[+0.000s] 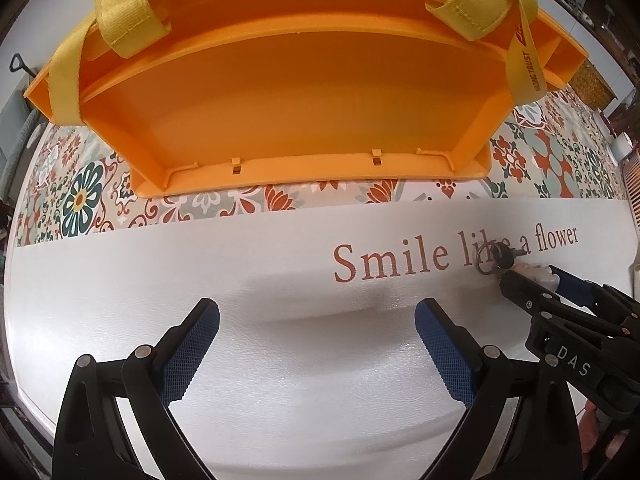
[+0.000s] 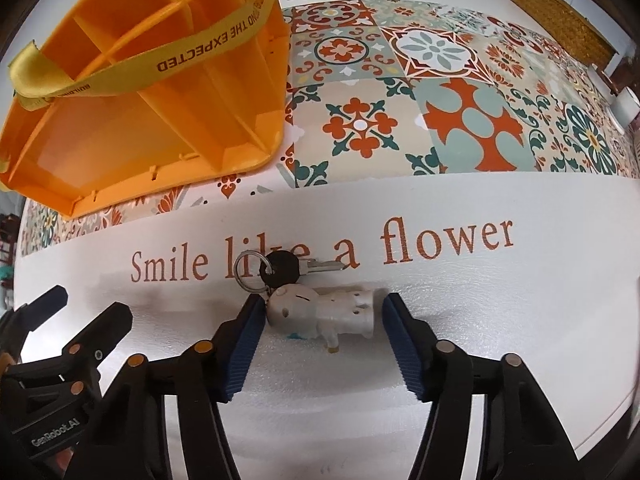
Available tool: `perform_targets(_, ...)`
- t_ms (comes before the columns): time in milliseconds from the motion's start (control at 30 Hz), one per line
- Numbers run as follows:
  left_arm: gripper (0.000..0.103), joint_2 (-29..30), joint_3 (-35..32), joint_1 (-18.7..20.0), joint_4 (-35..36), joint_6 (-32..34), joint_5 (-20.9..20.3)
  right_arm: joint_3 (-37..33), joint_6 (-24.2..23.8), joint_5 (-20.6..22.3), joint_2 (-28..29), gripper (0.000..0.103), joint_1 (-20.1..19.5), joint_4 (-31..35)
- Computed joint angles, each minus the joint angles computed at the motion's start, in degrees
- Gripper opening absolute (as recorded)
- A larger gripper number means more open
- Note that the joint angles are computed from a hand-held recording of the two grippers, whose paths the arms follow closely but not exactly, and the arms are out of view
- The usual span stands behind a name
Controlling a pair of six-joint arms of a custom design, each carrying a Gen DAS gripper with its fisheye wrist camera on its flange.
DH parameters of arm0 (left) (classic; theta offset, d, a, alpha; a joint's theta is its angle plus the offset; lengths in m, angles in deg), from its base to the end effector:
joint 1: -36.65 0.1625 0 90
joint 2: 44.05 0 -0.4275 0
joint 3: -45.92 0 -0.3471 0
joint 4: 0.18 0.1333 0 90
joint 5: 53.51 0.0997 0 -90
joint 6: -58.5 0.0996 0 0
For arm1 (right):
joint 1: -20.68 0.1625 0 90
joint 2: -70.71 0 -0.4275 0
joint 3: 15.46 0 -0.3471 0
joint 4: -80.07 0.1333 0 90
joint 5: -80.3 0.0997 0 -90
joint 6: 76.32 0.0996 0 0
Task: Organize rigid objects
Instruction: 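Close the right tool around the white figurine keychain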
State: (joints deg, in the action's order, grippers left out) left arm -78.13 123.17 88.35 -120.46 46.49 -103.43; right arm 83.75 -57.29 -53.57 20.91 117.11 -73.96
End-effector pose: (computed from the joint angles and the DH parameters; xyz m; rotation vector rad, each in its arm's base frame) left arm -0.2711 -0.6618 0.0680 0.6460 2.3287 -0.1275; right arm 0.1329 -0.6053 0.1811 -0.3866 -2.3720 0.5133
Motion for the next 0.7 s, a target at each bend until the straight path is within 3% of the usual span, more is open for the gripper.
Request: perform_targets(700,0.100,-2.0,0.5,-0.8,-1.0,0.6,0.2,2.1,-0.6,-1.4,-3.0,0.056,4.0,-3.2)
